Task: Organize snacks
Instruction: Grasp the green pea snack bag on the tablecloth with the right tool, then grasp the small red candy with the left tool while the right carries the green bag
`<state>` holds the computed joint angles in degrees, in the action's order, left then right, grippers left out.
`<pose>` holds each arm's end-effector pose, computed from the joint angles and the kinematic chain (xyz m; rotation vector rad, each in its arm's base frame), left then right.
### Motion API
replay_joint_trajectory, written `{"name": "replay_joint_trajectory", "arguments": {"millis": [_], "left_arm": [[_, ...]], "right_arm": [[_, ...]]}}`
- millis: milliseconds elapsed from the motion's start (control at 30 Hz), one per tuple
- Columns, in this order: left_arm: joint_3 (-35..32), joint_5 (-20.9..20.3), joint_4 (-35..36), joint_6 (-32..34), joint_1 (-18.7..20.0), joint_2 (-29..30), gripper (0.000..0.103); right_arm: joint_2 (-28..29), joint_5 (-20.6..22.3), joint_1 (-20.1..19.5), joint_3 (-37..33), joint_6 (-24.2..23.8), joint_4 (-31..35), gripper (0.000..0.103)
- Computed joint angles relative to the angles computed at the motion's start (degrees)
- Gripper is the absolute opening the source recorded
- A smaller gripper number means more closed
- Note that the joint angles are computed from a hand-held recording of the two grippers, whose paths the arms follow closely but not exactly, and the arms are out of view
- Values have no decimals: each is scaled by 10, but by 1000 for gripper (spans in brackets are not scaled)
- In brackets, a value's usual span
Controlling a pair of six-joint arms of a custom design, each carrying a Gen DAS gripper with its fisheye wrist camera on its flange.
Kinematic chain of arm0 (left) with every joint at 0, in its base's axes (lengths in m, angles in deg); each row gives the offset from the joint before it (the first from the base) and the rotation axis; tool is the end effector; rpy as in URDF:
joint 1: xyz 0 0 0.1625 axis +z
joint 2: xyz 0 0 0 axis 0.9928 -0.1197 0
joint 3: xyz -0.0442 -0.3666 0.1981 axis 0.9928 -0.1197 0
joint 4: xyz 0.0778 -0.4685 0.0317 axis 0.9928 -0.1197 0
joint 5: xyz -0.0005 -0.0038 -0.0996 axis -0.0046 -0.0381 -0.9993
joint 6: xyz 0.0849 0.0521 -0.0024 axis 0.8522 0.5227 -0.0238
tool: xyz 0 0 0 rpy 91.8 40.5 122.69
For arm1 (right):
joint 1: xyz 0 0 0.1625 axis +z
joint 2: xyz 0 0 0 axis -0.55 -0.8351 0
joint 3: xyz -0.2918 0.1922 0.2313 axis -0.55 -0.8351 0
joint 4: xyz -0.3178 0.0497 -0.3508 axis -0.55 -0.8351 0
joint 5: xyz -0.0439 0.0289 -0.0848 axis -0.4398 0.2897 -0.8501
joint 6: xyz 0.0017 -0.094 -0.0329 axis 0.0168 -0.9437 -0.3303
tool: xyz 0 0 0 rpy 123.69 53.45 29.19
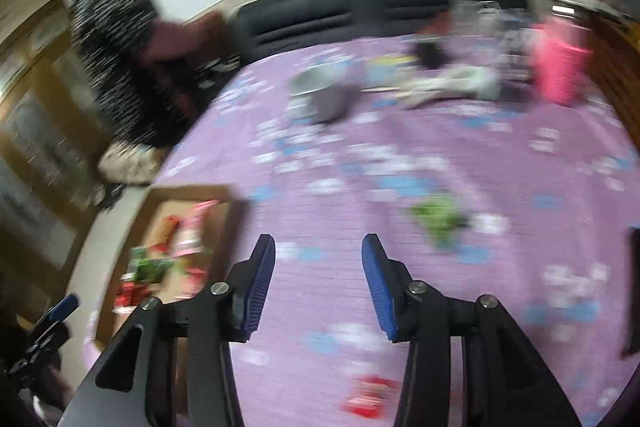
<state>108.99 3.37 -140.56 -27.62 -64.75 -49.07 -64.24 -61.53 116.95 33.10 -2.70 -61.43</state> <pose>-0.3498 -0.3426 0.1235 0.1914 2.4471 -1.1363 0.0572 -0.5228 0.4043 0.5951 -2.6151 0.6878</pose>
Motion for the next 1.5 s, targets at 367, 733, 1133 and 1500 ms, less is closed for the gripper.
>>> {"name": "replay_joint_trajectory", "arguments": {"millis": [367,733,1133,1500], "left_arm": [[-85,-106,-43,80,25,139,88],[-130,-97,6,101,35,188,88],[-130,-111,-13,104,48,194,88],[-231,-169,-54,222,79,322,88]], "right_arm": [[26,46,-91,-26,25,33,44],[151,-21,-48,-80,108,-53,51],[119,-25,-46,-46,20,-16,24],[-60,44,-136,39,-107,67,23]]}}
